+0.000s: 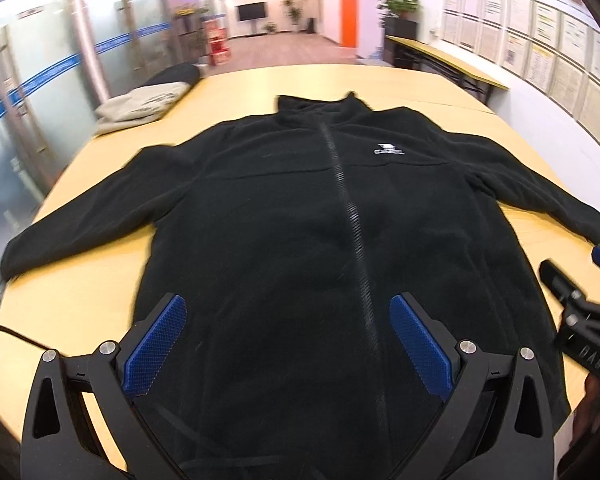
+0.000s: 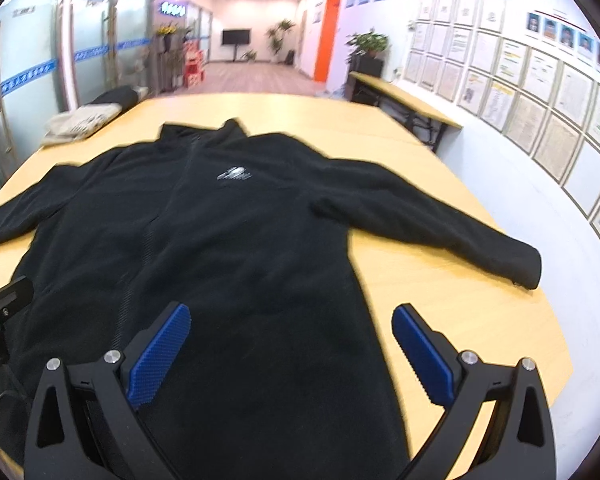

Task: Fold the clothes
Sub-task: 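Grasp the sleeve cuff nearest the right tool with the right tool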

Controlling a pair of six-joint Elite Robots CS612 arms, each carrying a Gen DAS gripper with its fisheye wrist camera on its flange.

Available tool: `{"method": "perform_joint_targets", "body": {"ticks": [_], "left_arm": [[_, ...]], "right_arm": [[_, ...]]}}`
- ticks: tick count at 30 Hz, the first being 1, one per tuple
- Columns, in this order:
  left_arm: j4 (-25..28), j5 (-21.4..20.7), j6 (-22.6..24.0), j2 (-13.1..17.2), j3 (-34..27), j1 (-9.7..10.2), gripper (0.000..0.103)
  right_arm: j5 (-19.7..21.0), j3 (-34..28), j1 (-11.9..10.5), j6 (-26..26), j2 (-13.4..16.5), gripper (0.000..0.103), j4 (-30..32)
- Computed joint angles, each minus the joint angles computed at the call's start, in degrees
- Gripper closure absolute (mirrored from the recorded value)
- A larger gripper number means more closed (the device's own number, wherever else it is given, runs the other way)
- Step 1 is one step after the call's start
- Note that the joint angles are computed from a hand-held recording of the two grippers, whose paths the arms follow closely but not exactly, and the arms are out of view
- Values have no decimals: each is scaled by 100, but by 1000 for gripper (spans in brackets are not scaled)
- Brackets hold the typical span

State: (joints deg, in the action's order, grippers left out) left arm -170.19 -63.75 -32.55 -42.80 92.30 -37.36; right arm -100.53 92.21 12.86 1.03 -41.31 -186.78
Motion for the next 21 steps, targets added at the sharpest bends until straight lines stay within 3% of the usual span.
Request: {"method": "perform_joint_targets", "body": {"ticks": [2, 9, 13, 16, 21], "left_arm": [[-19, -152, 264, 176, -288, 72, 0], [-77, -834, 1209, 944, -1609, 274, 0], [185, -1394, 1779, 1473, -2573, 356, 0], [631, -1759, 2098, 1905, -3411, 402, 0], [1517, -2239, 2604, 2755, -5125, 429, 0]], "right_arm": [[230, -308, -344, -116, 136, 0, -14], [450, -1438, -1022, -109, 662, 0, -18], [351, -1954, -1330, 146, 919, 0, 343], [104, -2617, -1476, 389, 1271, 0, 543], [-182, -3991, -1730, 1163, 1890, 0, 2063]]}}
